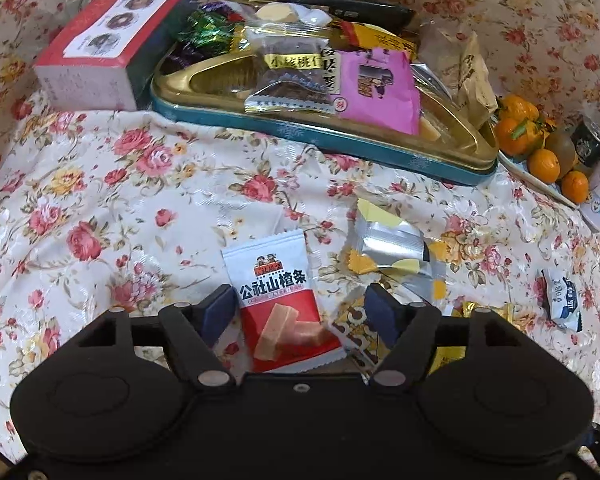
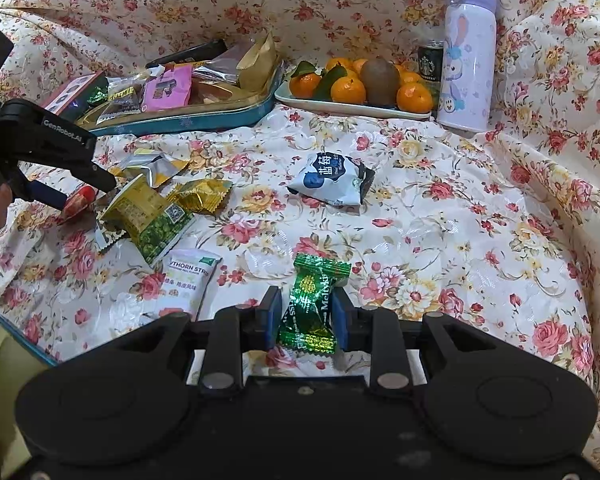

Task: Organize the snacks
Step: 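Grasp the red-and-white hawthorn snack packet with the left gripper, then carry both snacks over the gold tray and open both grippers to release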

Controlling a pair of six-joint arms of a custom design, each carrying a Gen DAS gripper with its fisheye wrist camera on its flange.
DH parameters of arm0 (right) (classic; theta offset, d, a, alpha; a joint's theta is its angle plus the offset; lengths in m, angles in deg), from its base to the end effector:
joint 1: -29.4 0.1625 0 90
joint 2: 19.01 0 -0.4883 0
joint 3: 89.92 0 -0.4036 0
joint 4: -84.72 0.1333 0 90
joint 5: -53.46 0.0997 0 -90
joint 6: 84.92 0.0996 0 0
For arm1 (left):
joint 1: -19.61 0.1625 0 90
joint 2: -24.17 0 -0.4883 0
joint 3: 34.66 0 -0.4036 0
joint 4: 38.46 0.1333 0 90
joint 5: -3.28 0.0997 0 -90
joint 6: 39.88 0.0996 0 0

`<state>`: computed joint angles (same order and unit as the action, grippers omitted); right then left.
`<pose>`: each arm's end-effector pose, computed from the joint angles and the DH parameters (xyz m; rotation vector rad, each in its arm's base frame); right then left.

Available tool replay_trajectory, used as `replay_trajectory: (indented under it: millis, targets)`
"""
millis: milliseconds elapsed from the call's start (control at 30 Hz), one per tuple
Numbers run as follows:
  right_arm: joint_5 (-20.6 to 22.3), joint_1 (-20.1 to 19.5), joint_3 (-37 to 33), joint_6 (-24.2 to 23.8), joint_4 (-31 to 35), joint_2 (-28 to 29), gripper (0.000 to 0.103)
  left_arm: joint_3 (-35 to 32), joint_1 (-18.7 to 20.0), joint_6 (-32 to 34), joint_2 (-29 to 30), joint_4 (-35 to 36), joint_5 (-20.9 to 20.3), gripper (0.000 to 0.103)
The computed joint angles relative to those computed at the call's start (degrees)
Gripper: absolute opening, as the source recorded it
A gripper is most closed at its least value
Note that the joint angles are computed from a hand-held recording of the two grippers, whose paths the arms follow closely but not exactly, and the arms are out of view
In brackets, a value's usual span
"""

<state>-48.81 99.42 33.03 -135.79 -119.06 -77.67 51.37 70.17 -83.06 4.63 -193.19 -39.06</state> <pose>-0.0886 -0.5720 0.2285 0.5186 -2.3186 0.7434 -0.2968 -0.6865 -0.1144 -0.0624 2.4119 -0.6756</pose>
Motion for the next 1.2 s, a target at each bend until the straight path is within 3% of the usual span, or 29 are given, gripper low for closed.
replay_trajectory:
  millis: [33, 100, 133, 333, 533, 800, 1200]
  targets:
    - [0.0, 0.0, 0.0, 0.0, 0.1, 0.0, 0.028, -0.1, 0.0, 0.4, 0.2, -0.2, 0.2, 0.070]
    - [0.1, 0.0, -0.1, 0.0, 0.6, -0.2, 0.023, 0.0, -0.3, 1.1, 0.4, -0.7, 1.5, 0.045]
    - [0.2, -0.1, -0.1, -0.1, 0.9, -0.4, 0.022, -0.2, -0.4, 1.2, 0.4, -0.1, 2.1, 0.044]
    - [1.2, 0.3, 0.5, -0.3, -0.3, -0.7, 0.021, 1.5, -0.5, 2.8, -0.5, -3.8, -0.6, 0.042]
    - [3.2, 1.0, 2.7, 0.5, -2.8, -2.8, 0.021, 5.6, -4.1, 3.4, -2.3, -6.1, 3.6, 0.043]
    - [7.5, 1.8, 9.2, 1.4, -7.1, -7.9, 0.021, 13.0, -11.1, 0.2, -5.5, -3.5, 11.1, 0.043]
    - [14.9, -0.3, 20.8, 5.2, -10.3, -15.9, 0.021, 22.3, -19.5, -10.4, -7.8, 0.8, 13.0, 0.043]
